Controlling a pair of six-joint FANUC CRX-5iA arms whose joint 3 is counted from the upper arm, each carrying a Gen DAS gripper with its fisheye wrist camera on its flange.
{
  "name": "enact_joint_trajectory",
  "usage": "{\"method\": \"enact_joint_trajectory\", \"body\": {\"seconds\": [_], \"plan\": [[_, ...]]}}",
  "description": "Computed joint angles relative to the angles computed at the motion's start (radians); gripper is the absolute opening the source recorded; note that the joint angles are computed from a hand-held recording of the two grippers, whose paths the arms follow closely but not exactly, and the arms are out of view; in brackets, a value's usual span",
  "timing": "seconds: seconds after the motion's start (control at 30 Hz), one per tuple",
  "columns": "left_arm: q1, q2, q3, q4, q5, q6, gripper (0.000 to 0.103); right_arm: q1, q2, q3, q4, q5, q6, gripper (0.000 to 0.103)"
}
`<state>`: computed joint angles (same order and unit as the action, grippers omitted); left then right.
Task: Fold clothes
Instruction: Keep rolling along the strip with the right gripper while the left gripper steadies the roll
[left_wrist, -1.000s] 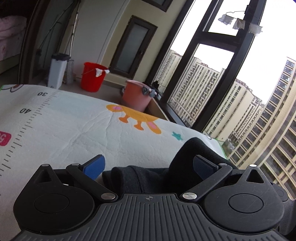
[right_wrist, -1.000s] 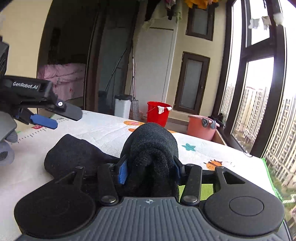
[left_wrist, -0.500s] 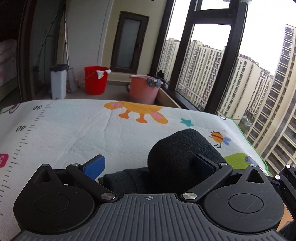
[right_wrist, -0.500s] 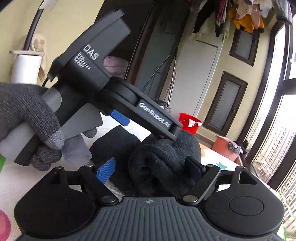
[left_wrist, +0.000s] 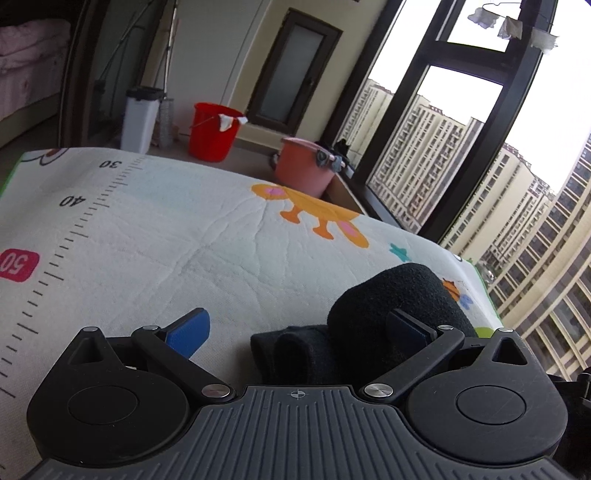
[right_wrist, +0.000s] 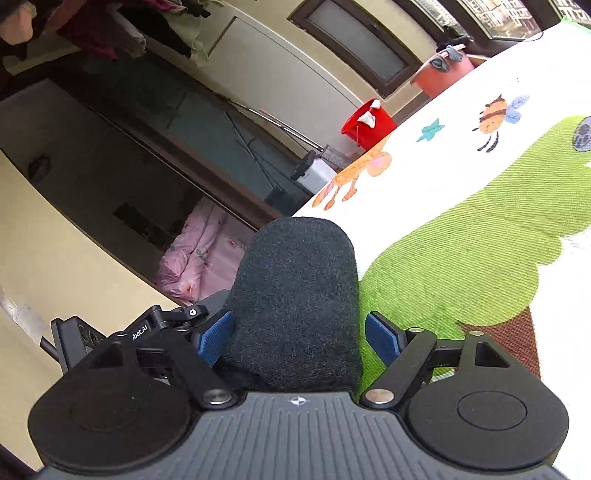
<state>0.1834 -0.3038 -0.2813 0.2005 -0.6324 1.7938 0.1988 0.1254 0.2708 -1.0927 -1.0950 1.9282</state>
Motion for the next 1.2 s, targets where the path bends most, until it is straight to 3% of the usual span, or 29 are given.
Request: {"method": "enact_joint_trajectory", "body": {"seconds": [0.17,0.3,0.4,0.47,0.5,0.53,0.6,0.67,0.73,0.8,0.9,1.0,1.07,1.13,1.2], "plan": [[0.084,-0.071,-0.093,0.195,0.028,-0.100,0.103,0.164,-0.086,-0.033,0.217,0.133,0.187,0.071],[0.081,-0.101,-0.101,0.230,0.044,-0.168,0.103,0.338,-0.172,-0.140,0.420,0.318,0.299,0.076],[0.045,-0.083,-0.049,0.136,0.022,-0.131,0.103,0.467,-0.216,-0.229,0.575,0.448,0.346,0.082],[0.007,-0.054,0.019,-0.024,-0.028,-0.022,0.103,0.499,-0.231,-0.265,0.602,0.490,0.376,0.085],[-0.001,-0.047,0.025,-0.054,-0.034,-0.001,0.103,0.502,-0.238,-0.275,0.596,0.500,0.405,0.088],[0.004,-0.049,0.008,-0.031,-0.024,-0.014,0.103,0.486,-0.237,-0.266,0.563,0.476,0.441,0.090],[0.031,-0.063,-0.055,0.076,0.006,-0.082,0.103,0.406,-0.209,-0.195,0.447,0.339,0.495,0.092],[0.032,-0.071,-0.074,0.067,0.023,-0.080,0.103,0.314,-0.167,-0.108,0.340,0.179,0.492,0.094],[0.029,-0.077,-0.063,-0.011,0.016,-0.008,0.103,0.230,-0.120,-0.023,0.255,0.036,0.442,0.097],[0.055,-0.094,-0.088,0.030,0.019,-0.029,0.103,0.143,-0.072,0.051,0.156,-0.079,0.359,0.098],[0.077,-0.109,-0.108,0.072,0.013,-0.059,0.103,0.062,-0.007,0.124,0.053,-0.132,0.237,0.099],[0.084,-0.119,-0.128,0.101,0.024,-0.074,0.103,0.068,0.055,0.191,0.063,-0.126,0.172,0.099],[0.096,-0.121,-0.154,0.162,0.041,-0.105,0.103,0.096,0.131,0.274,0.085,-0.176,0.115,0.099],[0.117,-0.128,-0.191,0.260,0.052,-0.157,0.103,0.112,0.191,0.332,0.080,-0.251,0.064,0.085],[0.134,-0.147,-0.201,0.268,0.047,-0.144,0.103,0.109,0.224,0.352,0.034,-0.314,0.026,0.075]]}}
